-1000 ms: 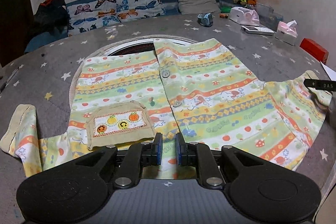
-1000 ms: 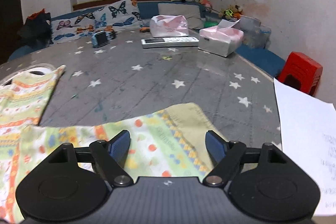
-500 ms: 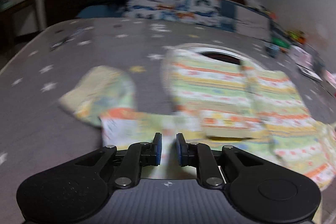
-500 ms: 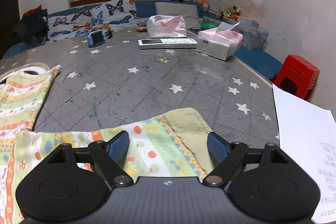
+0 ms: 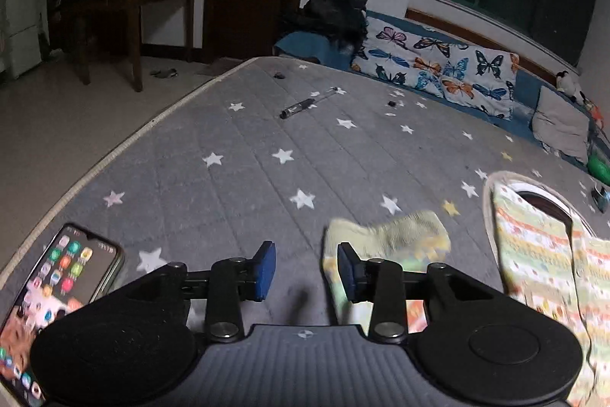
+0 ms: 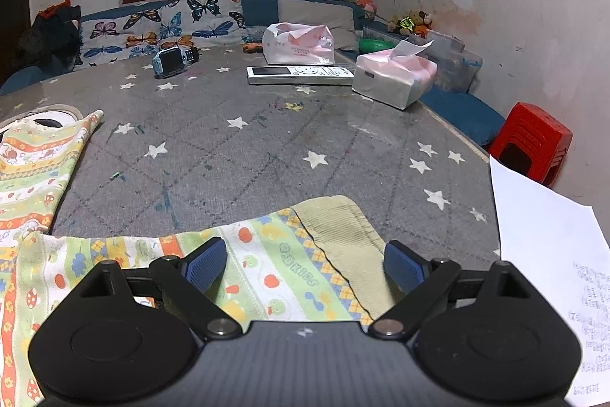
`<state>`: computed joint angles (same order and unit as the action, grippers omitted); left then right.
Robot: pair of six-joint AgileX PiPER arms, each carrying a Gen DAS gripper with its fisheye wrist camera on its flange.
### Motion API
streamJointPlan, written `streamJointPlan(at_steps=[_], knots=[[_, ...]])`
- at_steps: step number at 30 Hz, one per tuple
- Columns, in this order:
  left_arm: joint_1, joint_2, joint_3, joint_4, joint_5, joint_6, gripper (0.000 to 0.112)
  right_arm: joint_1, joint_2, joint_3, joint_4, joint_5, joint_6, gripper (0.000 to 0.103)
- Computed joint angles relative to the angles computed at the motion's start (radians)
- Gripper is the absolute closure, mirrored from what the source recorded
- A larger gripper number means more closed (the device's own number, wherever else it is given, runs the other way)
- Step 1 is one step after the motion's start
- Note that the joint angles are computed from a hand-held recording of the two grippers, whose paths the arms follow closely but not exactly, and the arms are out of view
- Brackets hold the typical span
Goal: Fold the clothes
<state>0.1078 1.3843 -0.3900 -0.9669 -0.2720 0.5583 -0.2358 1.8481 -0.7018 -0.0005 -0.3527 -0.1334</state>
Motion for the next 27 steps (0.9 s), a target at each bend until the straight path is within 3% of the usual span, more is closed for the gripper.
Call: streamJointPlan(at_steps=[3, 7, 8, 11, 16, 17, 19, 25, 26, 27], knots=[[0.037, 0.075, -0.064, 0.181, 0.061, -0.113, 0.073, 0.01, 0.0, -0.003, 0.043, 0.002, -0.037, 0.011], [-0.01, 0.207, -0.145, 0.039, 0.025, 0.032, 0.078, 0.027, -0.009, 0.0, 0.113, 0.007, -0.098, 0.011], [-0.016, 0.23, -0.157, 0.044, 0.021, 0.027, 0.091, 0.029, -0.017, 0.007, 0.11, 0.007, -0.099, 0.011], [-0.092, 0.25, -0.142, -0.068, -0.095, 0.108, 0.105, 0.032, -0.041, 0.026, 0.098, 0.008, -0.099, 0.011], [-0.234, 0.186, -0.065, -0.414, -0.346, 0.24, 0.106, 0.026, -0.114, 0.086, -0.107, 0.012, 0.065, 0.011], [-0.264, 0.176, -0.053, -0.467, -0.398, 0.247, 0.106, 0.024, -0.13, 0.098, -0.151, 0.012, 0.101, 0.011], [-0.283, 0.18, -0.046, -0.554, -0.424, 0.278, 0.105, 0.023, -0.157, 0.127, -0.284, 0.004, 0.213, 0.011], [-0.324, 0.184, -0.041, -0.693, -0.473, 0.311, 0.079, 0.047, -0.231, 0.203, -0.635, -0.033, 0.53, 0.011], [-0.346, 0.19, -0.054, -0.736, -0.513, 0.328, 0.07, 0.055, -0.241, 0.212, -0.666, -0.039, 0.558, 0.011], [-0.366, 0.178, -0.058, -0.757, -0.547, 0.338, 0.069, 0.065, -0.252, 0.221, -0.696, -0.046, 0.584, 0.011]])
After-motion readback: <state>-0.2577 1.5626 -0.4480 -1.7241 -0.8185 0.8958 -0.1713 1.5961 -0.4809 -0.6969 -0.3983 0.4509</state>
